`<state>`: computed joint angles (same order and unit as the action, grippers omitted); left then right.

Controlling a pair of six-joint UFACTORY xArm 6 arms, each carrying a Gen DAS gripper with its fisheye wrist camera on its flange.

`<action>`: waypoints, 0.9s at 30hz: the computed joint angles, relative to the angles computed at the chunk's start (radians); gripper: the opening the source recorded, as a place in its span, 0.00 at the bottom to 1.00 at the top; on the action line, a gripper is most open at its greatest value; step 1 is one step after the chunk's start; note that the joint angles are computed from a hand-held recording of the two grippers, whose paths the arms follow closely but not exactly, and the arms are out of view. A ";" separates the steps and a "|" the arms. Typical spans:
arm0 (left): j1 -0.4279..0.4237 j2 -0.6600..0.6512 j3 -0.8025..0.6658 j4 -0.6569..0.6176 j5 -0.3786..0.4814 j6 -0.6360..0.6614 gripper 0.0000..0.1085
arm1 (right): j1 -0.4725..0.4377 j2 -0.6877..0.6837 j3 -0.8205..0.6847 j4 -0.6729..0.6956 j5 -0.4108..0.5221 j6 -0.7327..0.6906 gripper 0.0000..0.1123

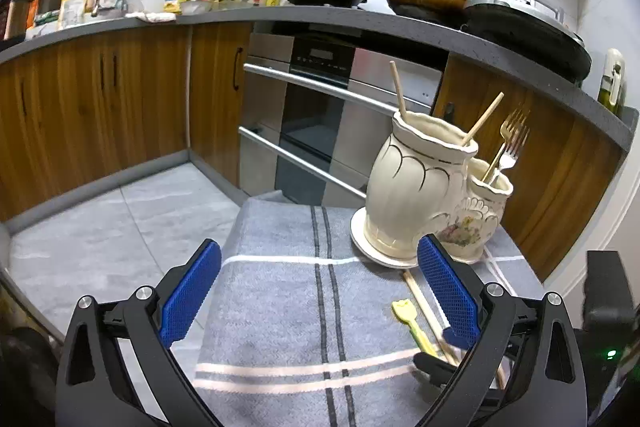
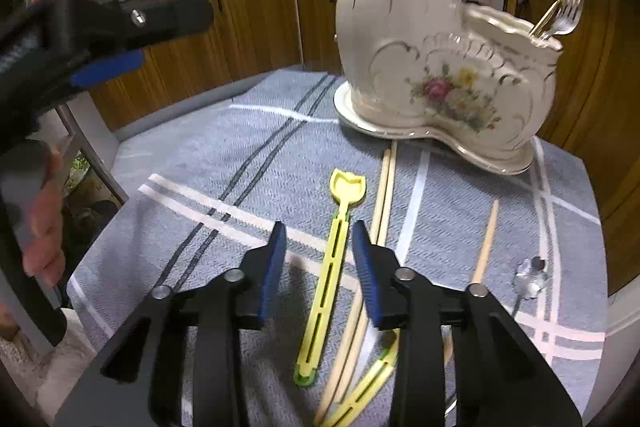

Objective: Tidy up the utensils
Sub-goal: 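Grasp a yellow plastic spoon with the right tool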

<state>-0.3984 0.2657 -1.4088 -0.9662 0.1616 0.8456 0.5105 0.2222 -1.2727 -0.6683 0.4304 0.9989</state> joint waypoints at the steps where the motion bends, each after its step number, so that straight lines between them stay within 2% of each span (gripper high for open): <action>1: 0.000 0.000 0.000 0.000 0.002 0.002 0.90 | 0.001 0.006 -0.006 0.007 0.007 -0.004 0.26; 14: 0.000 0.004 -0.005 -0.007 -0.006 0.020 0.90 | -0.007 0.058 -0.068 0.072 0.050 -0.036 0.22; 15: -0.001 0.007 -0.005 0.003 -0.013 0.009 0.90 | -0.009 0.061 -0.072 0.081 0.050 -0.044 0.21; 17: 0.000 0.012 -0.004 0.032 -0.019 -0.026 0.90 | -0.017 0.064 -0.076 0.102 0.041 -0.059 0.11; 19: 0.004 0.017 -0.004 0.062 -0.011 -0.067 0.90 | -0.029 0.053 -0.053 0.129 0.003 -0.062 0.09; 24: 0.005 0.019 0.010 0.134 -0.010 -0.167 0.90 | -0.070 -0.032 0.079 0.199 -0.164 -0.070 0.09; 27: 0.000 0.018 0.021 0.180 -0.011 -0.217 0.90 | -0.097 -0.111 0.154 0.089 -0.212 0.037 0.09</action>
